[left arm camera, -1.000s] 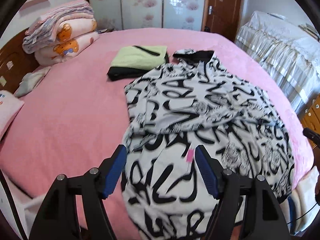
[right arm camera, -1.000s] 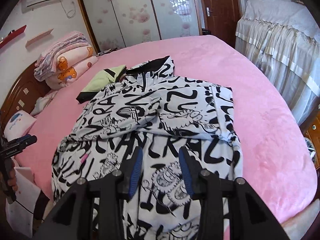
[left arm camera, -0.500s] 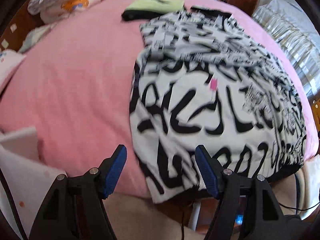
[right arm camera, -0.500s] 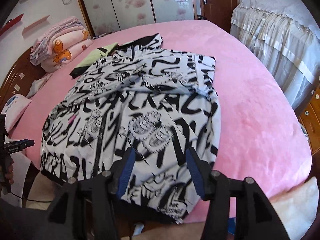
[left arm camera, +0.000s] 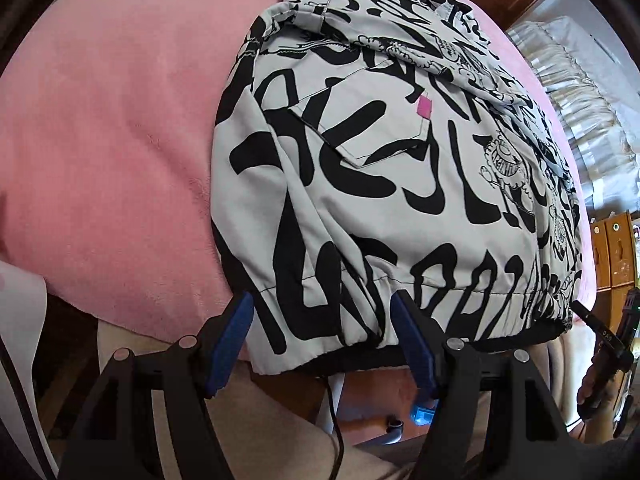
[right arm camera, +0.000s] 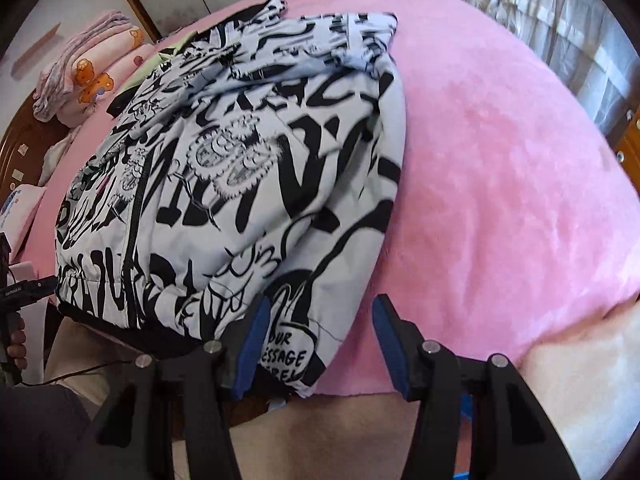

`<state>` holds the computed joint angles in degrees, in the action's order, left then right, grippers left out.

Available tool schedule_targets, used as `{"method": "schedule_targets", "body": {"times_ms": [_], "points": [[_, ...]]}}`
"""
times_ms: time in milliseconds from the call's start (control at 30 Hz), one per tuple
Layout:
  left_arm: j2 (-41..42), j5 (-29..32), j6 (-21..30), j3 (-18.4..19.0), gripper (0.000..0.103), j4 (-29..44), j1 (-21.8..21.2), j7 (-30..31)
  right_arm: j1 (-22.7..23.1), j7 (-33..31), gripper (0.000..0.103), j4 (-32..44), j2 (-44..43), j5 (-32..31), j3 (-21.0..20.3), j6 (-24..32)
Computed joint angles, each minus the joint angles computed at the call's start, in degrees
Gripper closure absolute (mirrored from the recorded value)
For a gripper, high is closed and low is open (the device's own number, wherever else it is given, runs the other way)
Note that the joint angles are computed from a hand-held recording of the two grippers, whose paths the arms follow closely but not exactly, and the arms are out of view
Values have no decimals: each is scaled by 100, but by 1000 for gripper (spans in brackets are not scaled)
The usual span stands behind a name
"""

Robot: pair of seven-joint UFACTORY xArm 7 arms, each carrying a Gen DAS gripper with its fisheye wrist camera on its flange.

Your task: Fold large clothes

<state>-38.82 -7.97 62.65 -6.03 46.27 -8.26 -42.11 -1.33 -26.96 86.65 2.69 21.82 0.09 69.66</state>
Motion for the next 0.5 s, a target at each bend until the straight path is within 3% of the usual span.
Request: {"method": "schedule_targets", "body": {"times_ms": [267, 500], "points": [[-9, -120, -60, 79, 33, -135, -17, 28, -78, -4, 48, 41, 181, 413, 11, 522], [69, -221, -121, 108, 26, -185, -55, 111, -186, 150, 48, 133, 348, 722, 4, 897]]}}
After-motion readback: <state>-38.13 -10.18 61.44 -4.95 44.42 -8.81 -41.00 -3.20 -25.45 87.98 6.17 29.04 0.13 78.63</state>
